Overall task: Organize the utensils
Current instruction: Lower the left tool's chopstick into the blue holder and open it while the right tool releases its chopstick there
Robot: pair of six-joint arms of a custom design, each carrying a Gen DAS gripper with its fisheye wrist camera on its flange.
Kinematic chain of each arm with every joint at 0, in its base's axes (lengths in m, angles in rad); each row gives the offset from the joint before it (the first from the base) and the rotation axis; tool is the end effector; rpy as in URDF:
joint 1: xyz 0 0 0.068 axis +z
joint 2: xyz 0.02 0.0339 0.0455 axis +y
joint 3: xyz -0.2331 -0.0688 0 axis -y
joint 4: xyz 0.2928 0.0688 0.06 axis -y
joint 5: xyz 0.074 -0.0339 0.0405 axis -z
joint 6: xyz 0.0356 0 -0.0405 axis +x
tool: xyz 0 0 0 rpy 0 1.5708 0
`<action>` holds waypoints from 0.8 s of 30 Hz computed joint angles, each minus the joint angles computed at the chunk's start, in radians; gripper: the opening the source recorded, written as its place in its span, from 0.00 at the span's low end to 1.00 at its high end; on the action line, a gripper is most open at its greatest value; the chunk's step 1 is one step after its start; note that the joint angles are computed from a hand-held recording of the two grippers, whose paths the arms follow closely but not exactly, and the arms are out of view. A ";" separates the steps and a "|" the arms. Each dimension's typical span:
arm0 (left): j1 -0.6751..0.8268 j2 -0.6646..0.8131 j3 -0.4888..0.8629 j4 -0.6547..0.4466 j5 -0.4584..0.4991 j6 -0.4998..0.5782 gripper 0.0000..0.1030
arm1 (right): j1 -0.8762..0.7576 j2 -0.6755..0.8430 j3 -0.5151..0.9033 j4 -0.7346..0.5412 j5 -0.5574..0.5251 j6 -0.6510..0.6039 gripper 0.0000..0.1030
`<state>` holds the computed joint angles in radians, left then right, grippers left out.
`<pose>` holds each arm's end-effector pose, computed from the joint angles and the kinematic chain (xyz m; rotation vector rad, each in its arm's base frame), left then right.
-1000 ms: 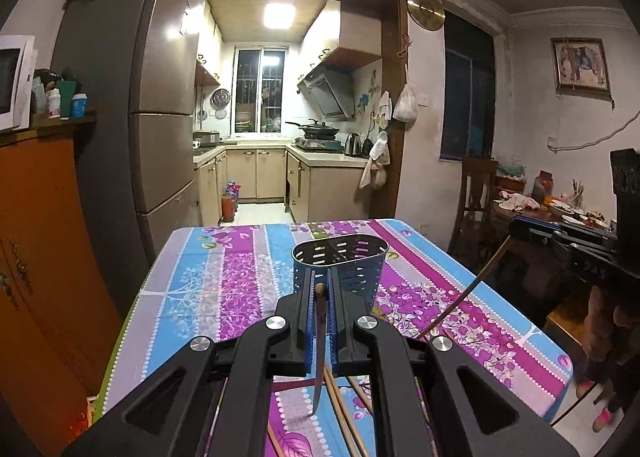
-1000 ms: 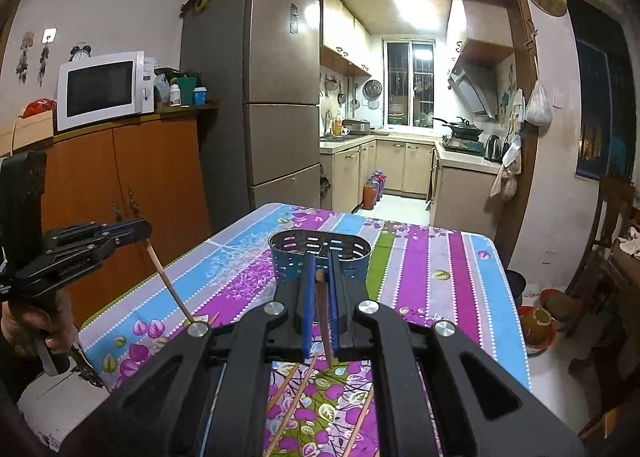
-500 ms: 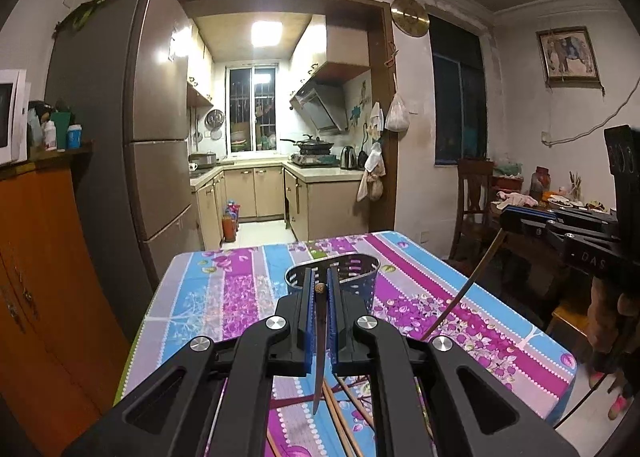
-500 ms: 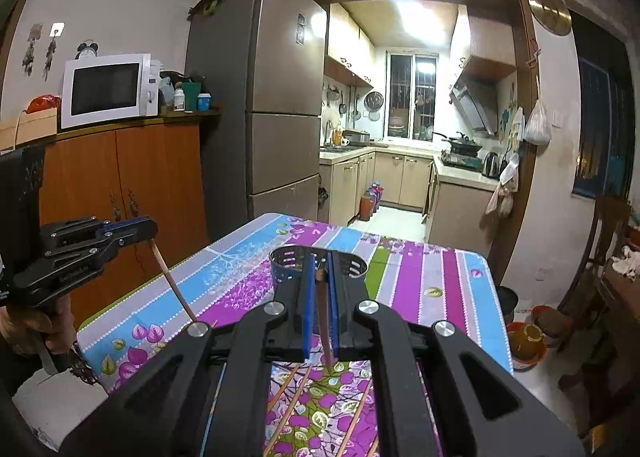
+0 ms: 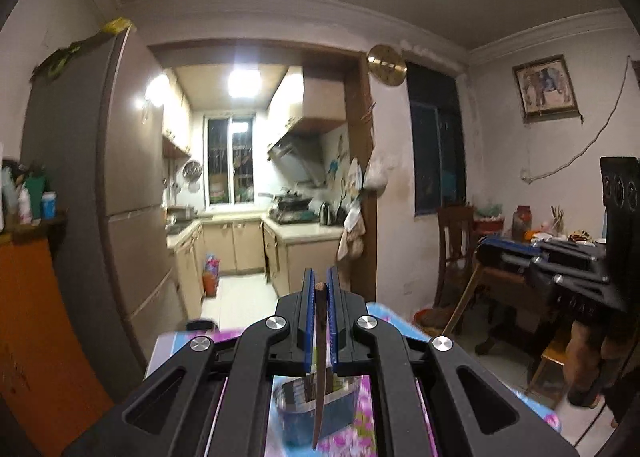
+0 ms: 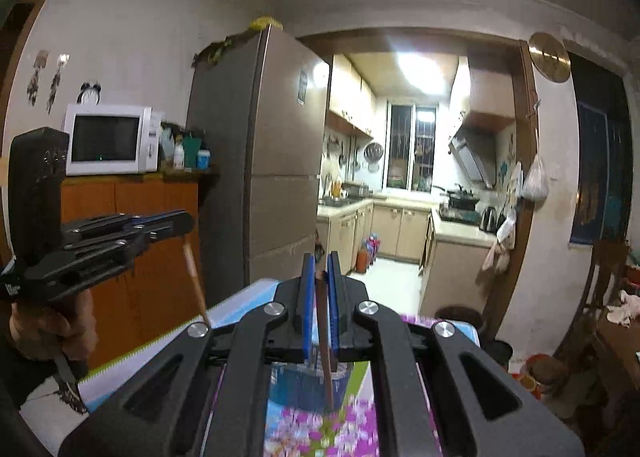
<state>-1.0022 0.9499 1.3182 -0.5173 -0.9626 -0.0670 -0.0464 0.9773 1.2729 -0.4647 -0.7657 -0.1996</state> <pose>0.1481 -0.1774 0.4505 0.0745 1.6541 0.0161 0.2514 0.0130 0.4327 -0.6747 1.5775 0.4811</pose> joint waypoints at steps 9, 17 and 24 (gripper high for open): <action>0.269 0.235 0.166 0.084 0.255 0.056 0.07 | 0.104 0.309 0.244 0.043 0.098 0.061 0.05; 0.443 0.368 0.197 0.015 0.457 -0.038 0.07 | 0.171 0.511 0.352 0.024 0.178 0.065 0.05; 0.519 0.414 0.188 -0.043 0.586 -0.101 0.07 | 0.190 0.642 0.496 -0.166 0.156 0.067 0.05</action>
